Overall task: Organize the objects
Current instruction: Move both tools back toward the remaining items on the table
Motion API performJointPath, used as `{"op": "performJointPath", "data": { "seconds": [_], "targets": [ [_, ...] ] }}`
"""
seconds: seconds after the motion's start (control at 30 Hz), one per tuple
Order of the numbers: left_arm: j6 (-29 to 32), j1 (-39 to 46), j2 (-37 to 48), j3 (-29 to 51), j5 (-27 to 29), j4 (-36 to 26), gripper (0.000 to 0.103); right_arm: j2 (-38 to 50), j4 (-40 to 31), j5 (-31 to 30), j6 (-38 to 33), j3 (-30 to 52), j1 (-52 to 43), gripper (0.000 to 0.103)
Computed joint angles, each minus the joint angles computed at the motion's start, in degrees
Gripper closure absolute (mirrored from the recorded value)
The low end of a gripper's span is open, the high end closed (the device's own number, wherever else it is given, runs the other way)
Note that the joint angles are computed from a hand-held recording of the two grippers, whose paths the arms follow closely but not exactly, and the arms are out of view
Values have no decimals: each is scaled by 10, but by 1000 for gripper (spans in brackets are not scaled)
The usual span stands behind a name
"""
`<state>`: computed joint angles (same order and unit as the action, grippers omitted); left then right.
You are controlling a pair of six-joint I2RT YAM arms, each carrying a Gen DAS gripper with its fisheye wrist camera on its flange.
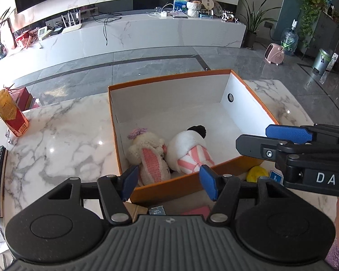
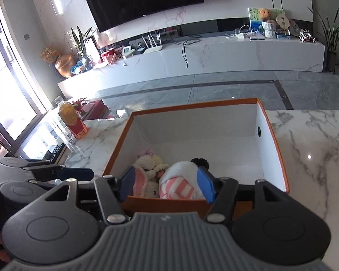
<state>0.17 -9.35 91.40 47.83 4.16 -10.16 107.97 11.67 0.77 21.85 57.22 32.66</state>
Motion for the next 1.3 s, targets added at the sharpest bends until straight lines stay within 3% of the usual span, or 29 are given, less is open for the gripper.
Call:
{"op": "performJointPath", "data": {
  "seconds": [0.23,0.47,0.8,0.97,1.17,1.3],
  "targets": [
    [-26,19,-58,-88,27,18,37,-21,66,17,31,-98,34,42],
    [-48,33,-27,-155,56,83,45,44,96,14,77,-123,48,47],
    [-18,44,-22,-251,2,164,41,100,115,23,97,-152,80,46],
    [-14,47,-1,-281,-20,197,38,76,116,61,110,-192,93,44],
    [-15,12,33,-296,-76,238,30,27,87,121,166,-251,113,33],
    [-18,8,42,-297,-77,245,30,12,75,118,201,-284,108,30]
  ]
}}
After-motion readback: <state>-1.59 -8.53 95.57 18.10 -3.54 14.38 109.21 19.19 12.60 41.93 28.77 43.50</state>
